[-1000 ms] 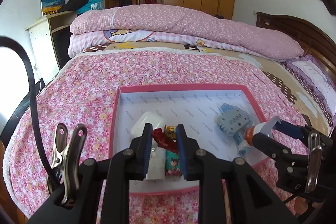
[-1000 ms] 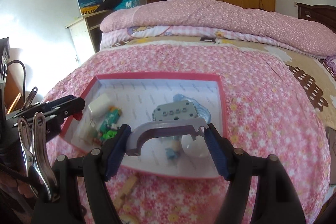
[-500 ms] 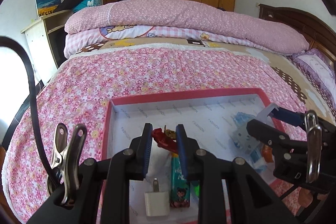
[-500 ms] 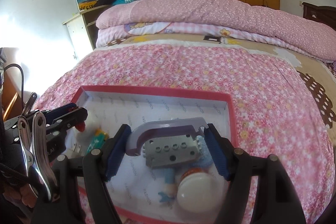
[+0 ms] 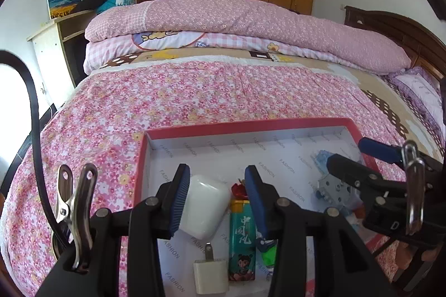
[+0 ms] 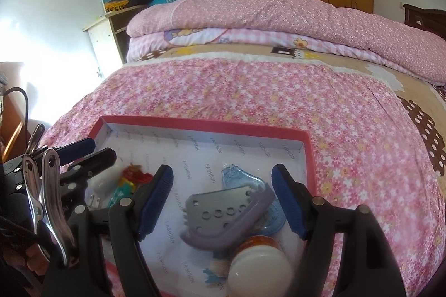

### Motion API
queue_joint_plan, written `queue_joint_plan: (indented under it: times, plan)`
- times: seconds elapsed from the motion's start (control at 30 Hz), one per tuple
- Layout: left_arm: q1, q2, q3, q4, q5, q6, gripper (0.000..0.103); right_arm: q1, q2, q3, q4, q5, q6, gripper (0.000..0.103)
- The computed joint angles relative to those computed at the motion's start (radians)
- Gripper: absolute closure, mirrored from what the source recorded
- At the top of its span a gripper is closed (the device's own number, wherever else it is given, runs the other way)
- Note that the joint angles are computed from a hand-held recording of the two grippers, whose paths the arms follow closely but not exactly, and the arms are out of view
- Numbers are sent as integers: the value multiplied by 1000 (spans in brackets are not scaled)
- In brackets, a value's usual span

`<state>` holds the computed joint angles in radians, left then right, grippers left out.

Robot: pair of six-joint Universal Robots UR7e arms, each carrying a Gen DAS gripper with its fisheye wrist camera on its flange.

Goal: Organize rigid objects
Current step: 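Lower both items into the tray and open both tools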

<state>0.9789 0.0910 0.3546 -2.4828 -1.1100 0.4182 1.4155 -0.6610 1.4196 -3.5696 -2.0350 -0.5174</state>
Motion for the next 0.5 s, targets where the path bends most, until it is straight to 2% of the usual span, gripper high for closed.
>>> queue_joint_plan:
  times: [0.5]
  plan:
    - [-9, -161, 296, -144, -3, -26, 60, 20, -49, 130, -110, 10, -12, 28]
